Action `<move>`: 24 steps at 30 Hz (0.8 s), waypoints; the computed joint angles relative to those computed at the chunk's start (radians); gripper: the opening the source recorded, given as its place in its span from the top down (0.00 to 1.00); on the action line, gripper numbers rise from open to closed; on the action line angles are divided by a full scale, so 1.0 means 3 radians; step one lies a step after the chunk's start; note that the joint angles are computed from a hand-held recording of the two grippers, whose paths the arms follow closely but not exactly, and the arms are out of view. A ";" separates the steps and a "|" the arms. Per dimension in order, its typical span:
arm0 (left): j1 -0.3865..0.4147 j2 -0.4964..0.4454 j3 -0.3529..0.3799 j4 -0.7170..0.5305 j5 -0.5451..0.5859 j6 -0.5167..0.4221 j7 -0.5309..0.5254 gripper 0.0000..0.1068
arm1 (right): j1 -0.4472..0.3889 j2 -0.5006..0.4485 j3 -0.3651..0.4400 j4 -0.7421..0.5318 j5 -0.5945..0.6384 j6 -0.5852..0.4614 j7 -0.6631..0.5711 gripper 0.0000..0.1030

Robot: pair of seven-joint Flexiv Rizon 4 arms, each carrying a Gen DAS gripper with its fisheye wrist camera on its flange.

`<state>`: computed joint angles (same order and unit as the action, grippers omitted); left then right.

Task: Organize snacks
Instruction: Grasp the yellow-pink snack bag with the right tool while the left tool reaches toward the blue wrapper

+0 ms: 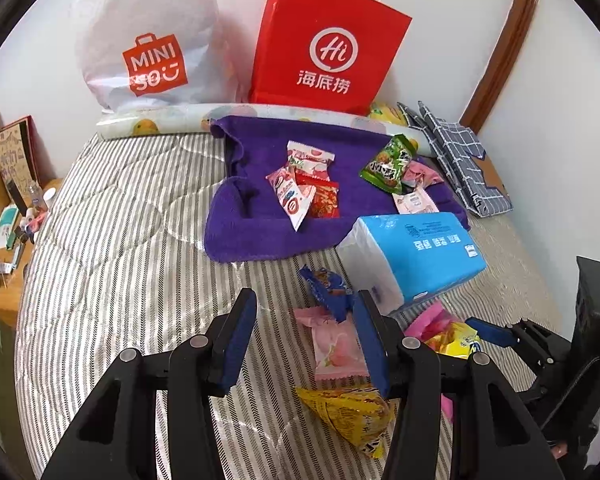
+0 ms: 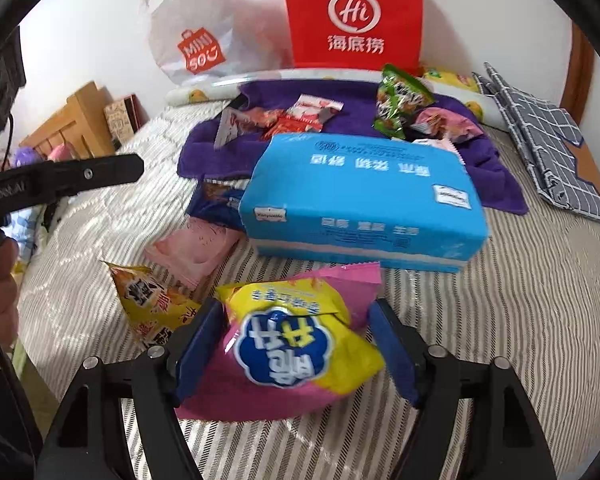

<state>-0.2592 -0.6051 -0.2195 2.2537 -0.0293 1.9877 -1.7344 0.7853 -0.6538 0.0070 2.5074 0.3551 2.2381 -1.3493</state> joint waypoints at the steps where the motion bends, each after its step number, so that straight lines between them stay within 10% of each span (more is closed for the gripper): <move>1: 0.0019 -0.0012 -0.0017 -0.0010 0.0007 -0.0016 -0.0002 0.53 | 0.0022 -0.0022 -0.0019 -0.0014 0.0000 0.0011 -0.0028 0.24; 24: -0.0102 -0.0343 -0.0026 -0.0484 -0.0198 -0.0519 0.0226 0.53 | -0.0420 0.0023 0.0103 0.0351 0.0136 0.0553 -0.0115 0.37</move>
<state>-0.2896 -0.7081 -0.2272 2.1086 -0.0888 1.8320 -1.6665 0.6593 -0.6469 0.0380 2.6126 0.3959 2.4039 -1.3838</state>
